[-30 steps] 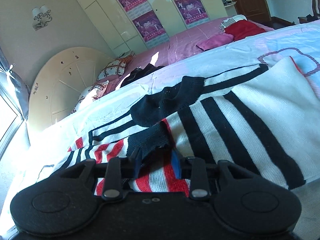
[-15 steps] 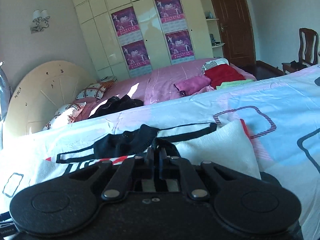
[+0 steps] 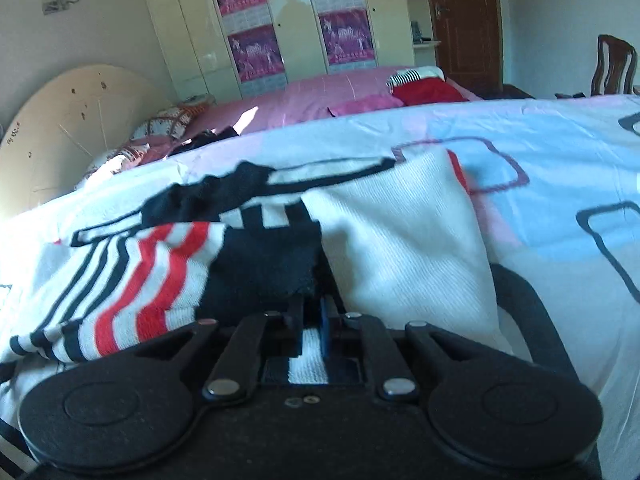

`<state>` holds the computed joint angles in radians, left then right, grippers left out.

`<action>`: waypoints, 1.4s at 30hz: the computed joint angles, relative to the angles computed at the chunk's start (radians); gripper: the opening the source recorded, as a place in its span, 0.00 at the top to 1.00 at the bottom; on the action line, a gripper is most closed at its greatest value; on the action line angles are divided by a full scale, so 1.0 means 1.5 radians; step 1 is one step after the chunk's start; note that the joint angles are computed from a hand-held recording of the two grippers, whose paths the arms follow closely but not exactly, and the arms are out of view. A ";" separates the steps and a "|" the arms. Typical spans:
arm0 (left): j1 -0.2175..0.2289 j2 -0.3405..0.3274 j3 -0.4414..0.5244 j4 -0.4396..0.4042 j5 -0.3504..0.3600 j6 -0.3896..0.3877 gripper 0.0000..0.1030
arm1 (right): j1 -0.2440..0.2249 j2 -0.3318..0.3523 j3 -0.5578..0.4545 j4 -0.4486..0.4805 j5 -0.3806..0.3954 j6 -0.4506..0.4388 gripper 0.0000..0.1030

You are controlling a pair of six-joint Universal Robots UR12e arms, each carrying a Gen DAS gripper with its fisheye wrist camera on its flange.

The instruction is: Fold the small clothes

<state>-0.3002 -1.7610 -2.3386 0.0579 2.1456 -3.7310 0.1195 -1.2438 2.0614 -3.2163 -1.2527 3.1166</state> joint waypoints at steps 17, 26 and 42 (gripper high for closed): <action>-0.017 -0.081 0.079 0.096 -0.053 0.145 0.17 | 0.017 0.000 -0.001 0.018 0.059 -0.184 0.90; 0.027 -0.097 0.110 0.148 -0.070 0.175 0.17 | 0.033 0.037 -0.053 -0.005 0.079 -0.157 0.86; 0.063 -0.076 0.104 0.094 -0.174 0.143 0.08 | 0.003 0.010 -0.033 0.011 0.029 -0.190 0.76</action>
<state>-0.2055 -1.8745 -2.1831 0.1994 1.8844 -3.5173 0.1243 -1.2296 2.0126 -3.1997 -1.2088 2.8313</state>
